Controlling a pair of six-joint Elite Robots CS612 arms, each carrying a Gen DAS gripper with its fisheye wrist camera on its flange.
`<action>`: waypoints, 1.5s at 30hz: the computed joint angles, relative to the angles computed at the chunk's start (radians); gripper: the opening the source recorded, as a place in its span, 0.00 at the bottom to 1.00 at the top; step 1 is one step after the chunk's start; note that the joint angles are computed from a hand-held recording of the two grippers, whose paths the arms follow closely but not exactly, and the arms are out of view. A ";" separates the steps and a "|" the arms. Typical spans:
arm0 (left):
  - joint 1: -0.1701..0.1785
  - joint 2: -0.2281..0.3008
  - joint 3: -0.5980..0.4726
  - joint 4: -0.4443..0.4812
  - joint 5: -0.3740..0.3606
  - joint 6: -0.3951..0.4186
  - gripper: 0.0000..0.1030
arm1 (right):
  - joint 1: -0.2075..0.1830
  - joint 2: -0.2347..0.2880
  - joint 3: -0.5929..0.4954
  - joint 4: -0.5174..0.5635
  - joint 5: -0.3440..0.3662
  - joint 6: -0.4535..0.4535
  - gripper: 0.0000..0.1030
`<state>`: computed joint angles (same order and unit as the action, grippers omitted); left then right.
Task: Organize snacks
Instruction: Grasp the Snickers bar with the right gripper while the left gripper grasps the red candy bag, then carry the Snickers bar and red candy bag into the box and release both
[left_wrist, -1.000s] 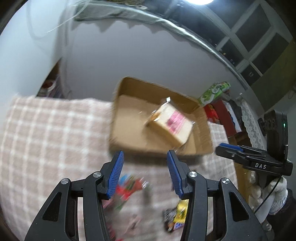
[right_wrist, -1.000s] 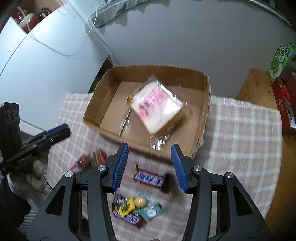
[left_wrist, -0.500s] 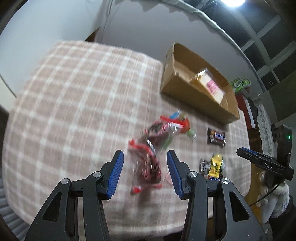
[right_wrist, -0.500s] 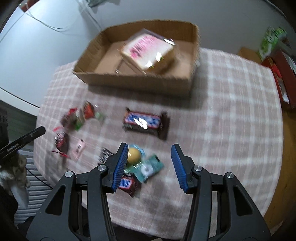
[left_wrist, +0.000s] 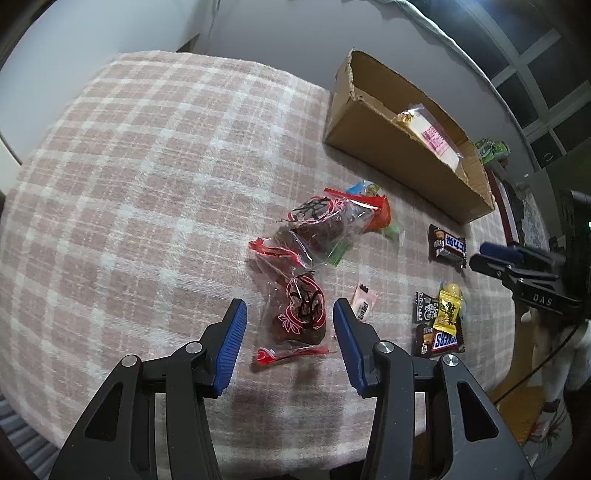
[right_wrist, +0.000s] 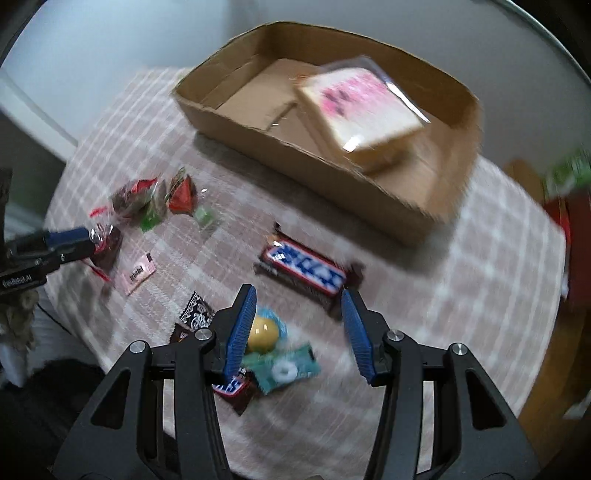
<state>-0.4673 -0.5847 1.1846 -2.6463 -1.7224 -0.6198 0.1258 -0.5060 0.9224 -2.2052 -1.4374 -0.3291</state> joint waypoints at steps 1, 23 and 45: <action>0.000 0.002 -0.003 0.006 -0.001 0.001 0.45 | 0.005 0.011 -0.021 0.018 -0.009 -0.027 0.49; 0.002 0.044 -0.058 0.025 -0.036 0.005 0.37 | 0.045 0.186 -0.353 0.275 -0.116 -0.205 0.47; 0.025 -0.011 0.050 -0.066 -0.029 -0.081 0.31 | 0.006 0.096 -0.195 0.188 -0.019 -0.080 0.23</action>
<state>-0.4419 -0.5957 1.2349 -2.7120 -1.7510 -0.7013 0.1316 -0.4103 0.7277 -2.0175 -1.4563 -0.4095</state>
